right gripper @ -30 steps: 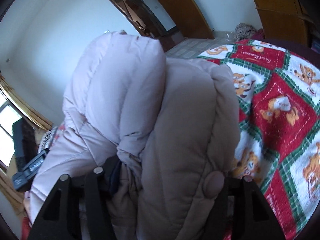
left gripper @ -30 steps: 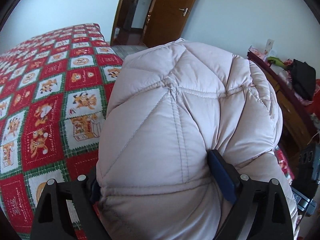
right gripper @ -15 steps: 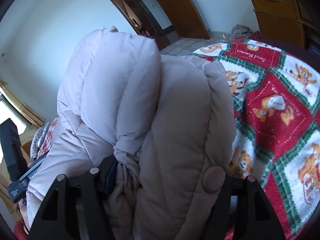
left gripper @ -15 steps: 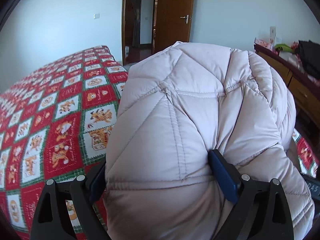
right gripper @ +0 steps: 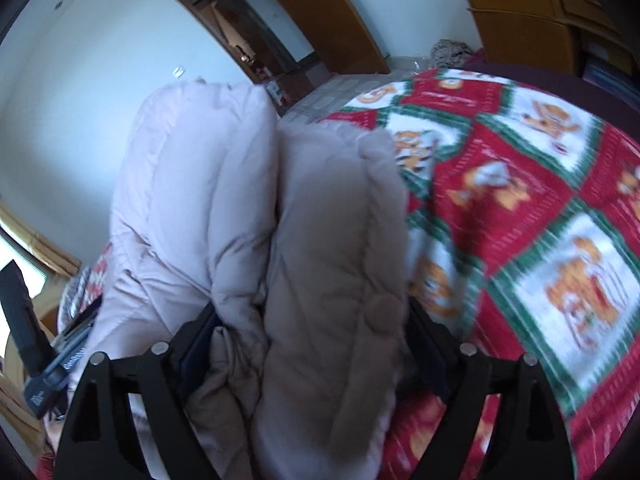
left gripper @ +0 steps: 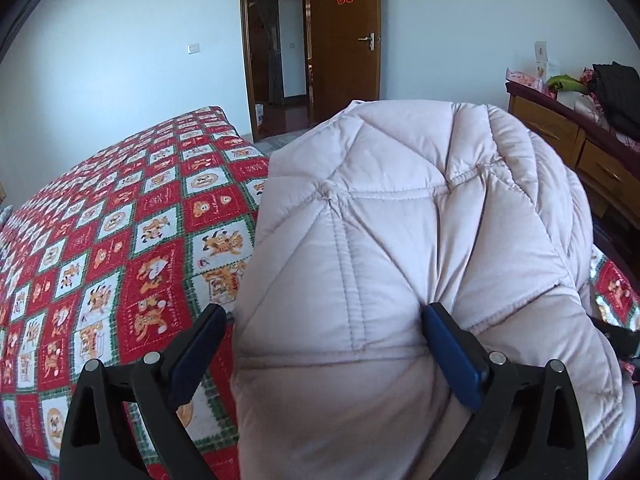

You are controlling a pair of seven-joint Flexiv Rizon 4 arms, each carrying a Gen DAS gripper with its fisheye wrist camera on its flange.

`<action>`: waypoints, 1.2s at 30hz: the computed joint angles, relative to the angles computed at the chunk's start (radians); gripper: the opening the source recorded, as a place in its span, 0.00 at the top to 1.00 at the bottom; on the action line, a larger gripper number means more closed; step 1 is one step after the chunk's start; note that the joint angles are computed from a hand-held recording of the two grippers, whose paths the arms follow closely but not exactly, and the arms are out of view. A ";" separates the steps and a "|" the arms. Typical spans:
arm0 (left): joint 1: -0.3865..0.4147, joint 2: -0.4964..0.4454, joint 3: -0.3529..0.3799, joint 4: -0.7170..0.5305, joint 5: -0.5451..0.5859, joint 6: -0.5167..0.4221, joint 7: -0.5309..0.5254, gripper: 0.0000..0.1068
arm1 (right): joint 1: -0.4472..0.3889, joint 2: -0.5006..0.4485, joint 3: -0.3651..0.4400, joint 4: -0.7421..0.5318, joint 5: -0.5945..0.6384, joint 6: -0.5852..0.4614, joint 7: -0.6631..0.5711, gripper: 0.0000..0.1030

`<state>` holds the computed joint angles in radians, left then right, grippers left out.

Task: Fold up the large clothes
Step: 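Carry the rolled beige jacket with both tools toward the bed's open area, then lower the jacket bundle onto the quilt with both tools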

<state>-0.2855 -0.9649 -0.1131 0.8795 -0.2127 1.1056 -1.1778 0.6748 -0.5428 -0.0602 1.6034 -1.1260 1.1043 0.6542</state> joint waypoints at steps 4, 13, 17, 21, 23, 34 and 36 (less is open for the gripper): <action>0.011 0.037 -0.002 0.047 -0.010 -0.013 -0.016 0.07 | 0.076 0.056 0.041 -0.010 0.040 -0.302 -0.063 0.15; -0.046 0.014 0.105 -0.016 0.110 -0.040 -0.112 0.06 | 0.135 -0.079 0.073 -0.311 0.114 -0.578 -0.461 0.63; -0.054 -0.006 0.114 -0.049 0.147 -0.041 -0.120 0.06 | 0.087 -0.122 0.054 -0.300 0.229 -0.434 -0.419 0.65; -0.066 -0.052 0.129 -0.121 0.163 -0.055 -0.163 0.06 | 0.102 -0.142 0.029 -0.323 0.259 -0.445 -0.434 0.65; -0.076 -0.076 0.140 -0.159 0.179 -0.061 -0.181 0.06 | 0.111 -0.161 0.024 -0.354 0.275 -0.480 -0.485 0.65; -0.082 -0.123 0.128 -0.242 0.197 -0.104 -0.122 0.06 | 0.100 -0.156 0.036 -0.354 0.320 -0.480 -0.498 0.65; -0.069 -0.118 0.100 -0.240 0.180 -0.122 -0.092 0.06 | 0.094 -0.136 0.044 -0.344 0.343 -0.469 -0.525 0.65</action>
<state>-0.3542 -1.0828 -0.0127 0.6393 -0.0323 0.9837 -1.2696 0.7692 -0.6784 -0.0157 1.2593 -0.7835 0.6353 0.1289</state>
